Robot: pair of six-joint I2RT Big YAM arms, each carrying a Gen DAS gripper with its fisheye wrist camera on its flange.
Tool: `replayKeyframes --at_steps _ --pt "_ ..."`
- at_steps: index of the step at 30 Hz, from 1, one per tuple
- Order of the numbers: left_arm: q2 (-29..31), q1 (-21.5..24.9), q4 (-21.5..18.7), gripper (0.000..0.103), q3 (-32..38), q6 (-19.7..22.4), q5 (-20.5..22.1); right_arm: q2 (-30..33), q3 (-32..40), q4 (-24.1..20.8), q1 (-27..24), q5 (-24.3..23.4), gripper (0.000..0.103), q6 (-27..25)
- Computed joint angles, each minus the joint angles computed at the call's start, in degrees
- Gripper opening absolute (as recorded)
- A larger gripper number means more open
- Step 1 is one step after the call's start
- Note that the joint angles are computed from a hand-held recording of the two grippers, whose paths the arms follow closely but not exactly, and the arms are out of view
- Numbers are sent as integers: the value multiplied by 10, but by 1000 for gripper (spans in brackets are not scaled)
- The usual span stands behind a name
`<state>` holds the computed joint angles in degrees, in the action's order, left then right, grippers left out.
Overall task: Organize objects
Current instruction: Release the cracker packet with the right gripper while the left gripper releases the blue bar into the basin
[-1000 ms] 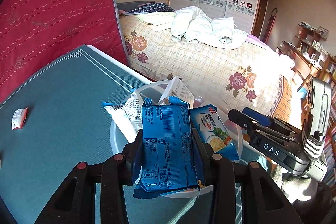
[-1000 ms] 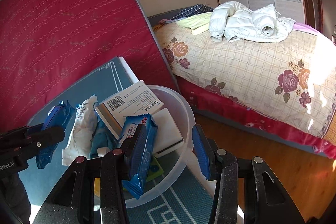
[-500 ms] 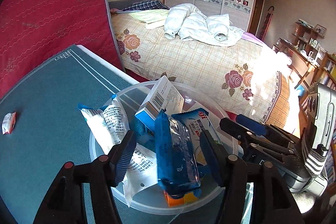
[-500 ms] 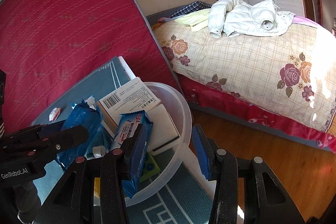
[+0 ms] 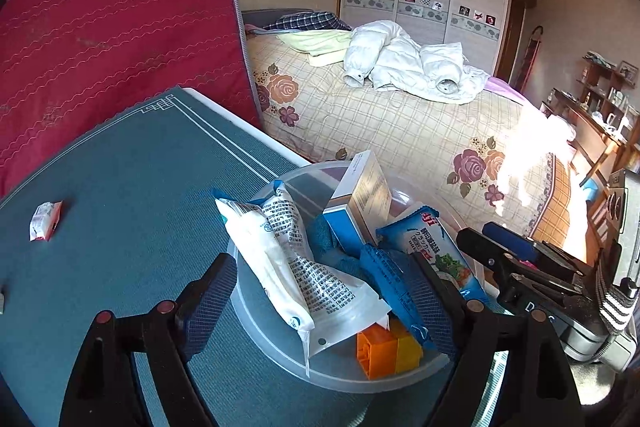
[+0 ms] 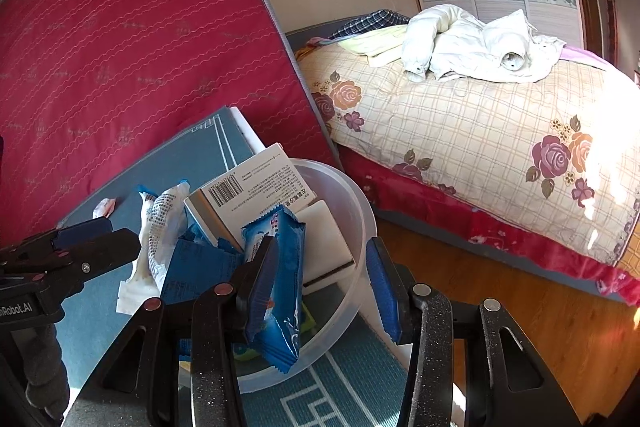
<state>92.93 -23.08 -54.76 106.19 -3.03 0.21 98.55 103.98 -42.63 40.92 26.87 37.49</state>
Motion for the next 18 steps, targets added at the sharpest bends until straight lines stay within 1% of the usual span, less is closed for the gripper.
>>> replayKeyframes --at_steps 3,5,12,14,16,18 --pt "-7 2 3 94 -10 2 -15 2 6 -4 4 4 47 -3" --pt "-13 4 6 99 -18 1 -21 4 10 -6 6 7 47 -4" --pt "-35 16 18 102 -48 -3 -44 13 31 -13 17 21 51 -16" --pt "-41 22 20 102 -57 -4 -52 15 39 -14 21 27 54 -22" --pt "-45 29 20 102 -63 -8 -60 20 49 -14 26 33 60 -28" --pt "-49 38 19 102 -70 -14 -61 26 61 -14 30 34 64 -34"
